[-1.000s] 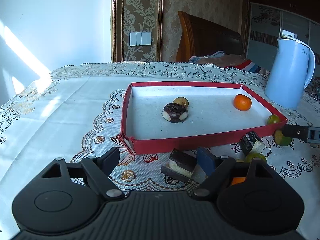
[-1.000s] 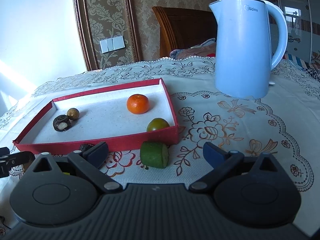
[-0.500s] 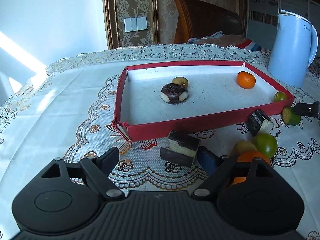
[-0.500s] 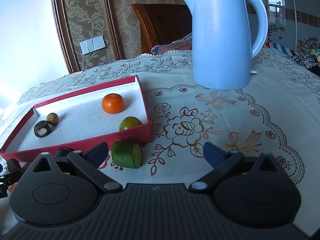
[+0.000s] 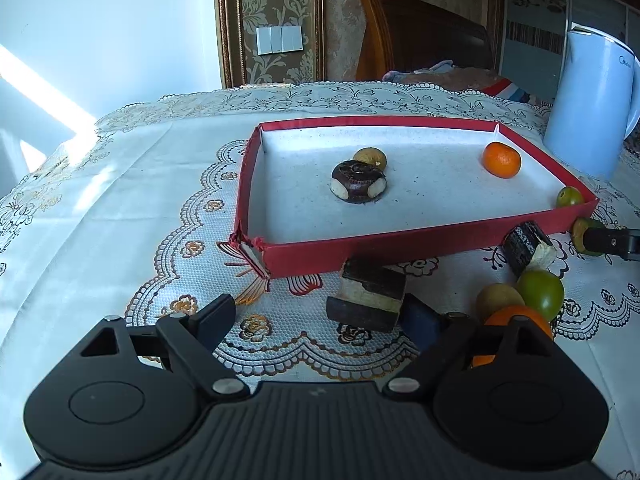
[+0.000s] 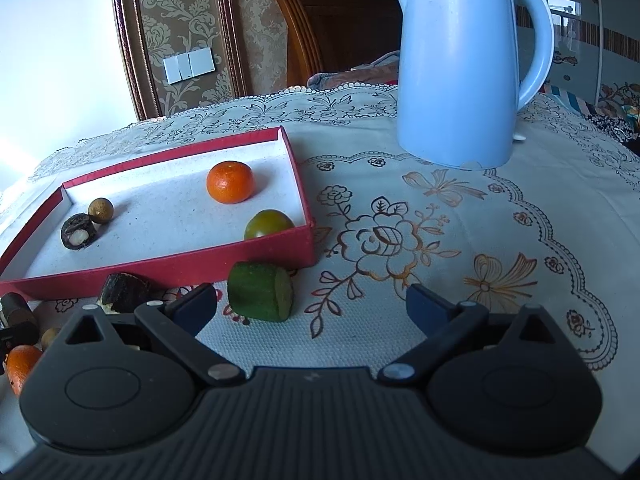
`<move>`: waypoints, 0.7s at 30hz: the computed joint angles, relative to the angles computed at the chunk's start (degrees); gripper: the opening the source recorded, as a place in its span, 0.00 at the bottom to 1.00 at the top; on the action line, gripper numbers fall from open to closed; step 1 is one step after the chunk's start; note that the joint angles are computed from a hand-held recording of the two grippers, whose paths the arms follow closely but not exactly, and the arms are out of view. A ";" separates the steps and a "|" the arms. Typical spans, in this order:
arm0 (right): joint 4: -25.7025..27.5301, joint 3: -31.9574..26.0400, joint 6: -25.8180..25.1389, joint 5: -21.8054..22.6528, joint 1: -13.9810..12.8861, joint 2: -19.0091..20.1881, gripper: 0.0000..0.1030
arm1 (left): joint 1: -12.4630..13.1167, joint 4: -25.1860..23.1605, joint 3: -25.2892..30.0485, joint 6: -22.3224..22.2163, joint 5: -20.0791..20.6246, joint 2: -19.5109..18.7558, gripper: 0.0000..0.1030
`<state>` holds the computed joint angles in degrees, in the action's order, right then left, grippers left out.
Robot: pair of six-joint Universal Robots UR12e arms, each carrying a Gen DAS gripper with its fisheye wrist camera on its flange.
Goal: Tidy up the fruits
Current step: 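Move the right tool to the green cucumber chunk while the left tool approaches the black-and-white cake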
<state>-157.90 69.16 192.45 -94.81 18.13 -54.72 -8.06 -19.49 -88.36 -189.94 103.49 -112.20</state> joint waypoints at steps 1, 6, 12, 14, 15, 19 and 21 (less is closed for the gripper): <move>0.11 -0.05 0.24 0.03 -0.04 0.02 0.98 | 0.06 0.18 -0.02 -0.38 0.08 0.02 0.84; 0.21 -0.09 0.30 0.09 -0.09 0.04 0.98 | 0.03 -0.36 0.22 -0.74 0.78 -0.09 0.81; -0.31 -0.03 -0.22 -0.51 0.07 0.08 0.98 | -0.27 -0.50 0.45 -0.41 1.75 -0.31 0.81; -0.49 0.00 -0.66 -0.88 0.21 0.08 0.98 | -0.24 -0.61 0.44 -0.70 1.71 -0.28 0.81; -0.32 -0.08 -0.86 -1.25 0.31 0.10 0.97 | -0.34 -0.55 0.45 -0.57 2.00 -0.31 0.81; 0.77 -0.59 -0.34 -0.71 0.30 0.26 0.95 | -0.35 -0.66 0.50 -0.65 2.09 -0.33 0.81; 1.47 -0.96 -0.29 -0.30 0.31 0.41 0.94 | -0.31 -0.72 0.50 -0.78 1.95 -0.31 0.81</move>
